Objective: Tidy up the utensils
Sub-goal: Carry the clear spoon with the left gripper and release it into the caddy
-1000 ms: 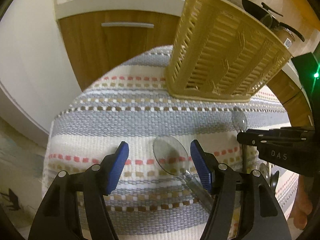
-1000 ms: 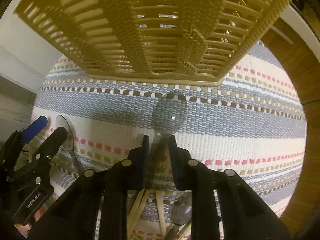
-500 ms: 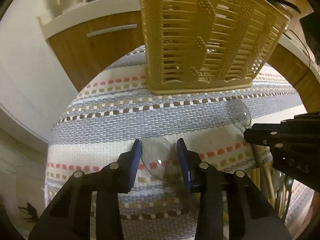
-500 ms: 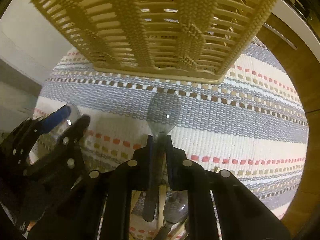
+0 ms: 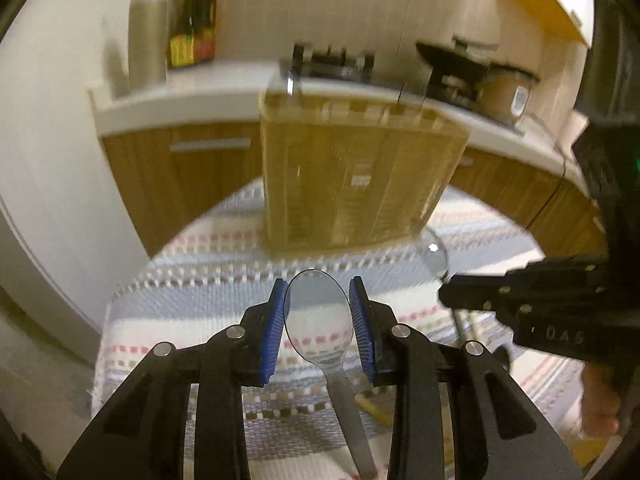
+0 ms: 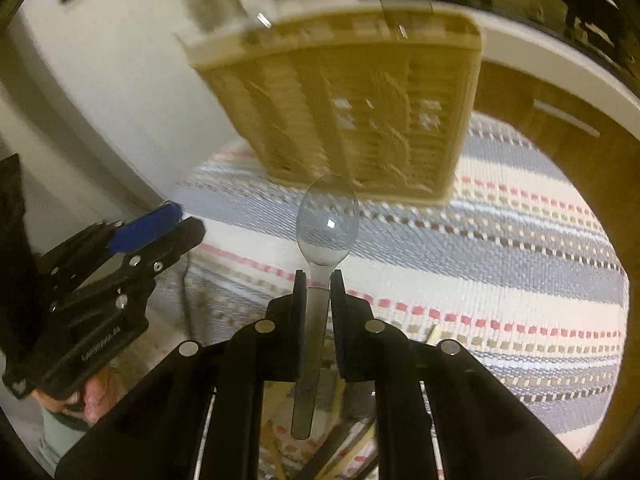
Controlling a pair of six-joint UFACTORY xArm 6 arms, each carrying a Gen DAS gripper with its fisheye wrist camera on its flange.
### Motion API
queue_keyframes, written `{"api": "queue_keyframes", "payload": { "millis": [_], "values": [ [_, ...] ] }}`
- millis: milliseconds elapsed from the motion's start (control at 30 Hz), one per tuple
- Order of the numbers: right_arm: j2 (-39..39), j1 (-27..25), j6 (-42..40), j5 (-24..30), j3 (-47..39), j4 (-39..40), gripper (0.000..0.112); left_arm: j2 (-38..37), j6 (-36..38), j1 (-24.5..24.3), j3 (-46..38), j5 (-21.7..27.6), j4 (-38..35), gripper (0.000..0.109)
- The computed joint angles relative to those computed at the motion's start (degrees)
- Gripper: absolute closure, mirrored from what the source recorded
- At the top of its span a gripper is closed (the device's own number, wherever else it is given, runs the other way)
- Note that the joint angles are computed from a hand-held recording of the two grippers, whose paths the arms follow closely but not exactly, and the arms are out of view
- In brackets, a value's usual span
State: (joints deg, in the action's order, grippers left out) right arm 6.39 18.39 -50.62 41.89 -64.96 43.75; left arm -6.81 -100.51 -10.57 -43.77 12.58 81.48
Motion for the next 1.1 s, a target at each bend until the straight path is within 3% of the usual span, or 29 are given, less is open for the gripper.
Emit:
{"api": "queue_keyframes", "payload": {
  "millis": [100,200,400,500,667,800,1100],
  "values": [
    [-4.3,-2.1,-8.4,1.7,2.3,8.5,0.102,-4.5,-10.7,-1.9,0.3,1.4,9.5,0.079],
    [-8.2,-3.1,-13.4,1.8,3.5,13.9,0.102,-9.9,-16.2,-1.1,1.3,2.6,17.4,0.079],
    [-13.4,-3.7,-20.1,-1.3,3.2,23.3,0.102,-13.1,-17.3,0.4,-2.2,0.6,19.0,0.079],
    [-13.6,-1.8,-23.3,-7.1,2.1,27.6,0.102,-13.5,-19.3,0.9,-3.8,1.5,21.3,0.079],
    [-9.3,1.7,-29.3,-15.9,-3.4,35.4,0.102,-9.8,-26.3,1.7,-9.8,2.2,28.5,0.079],
    [-5.6,2.3,-35.7,-21.0,-7.6,42.5,0.102,-7.2,-24.4,2.1,-13.5,3.9,27.7,0.079],
    [9.1,2.0,-27.5,-23.3,-22.2,37.4,0.102,-1.6,-19.1,2.6,-20.5,9.4,27.4,0.079]
  ]
}}
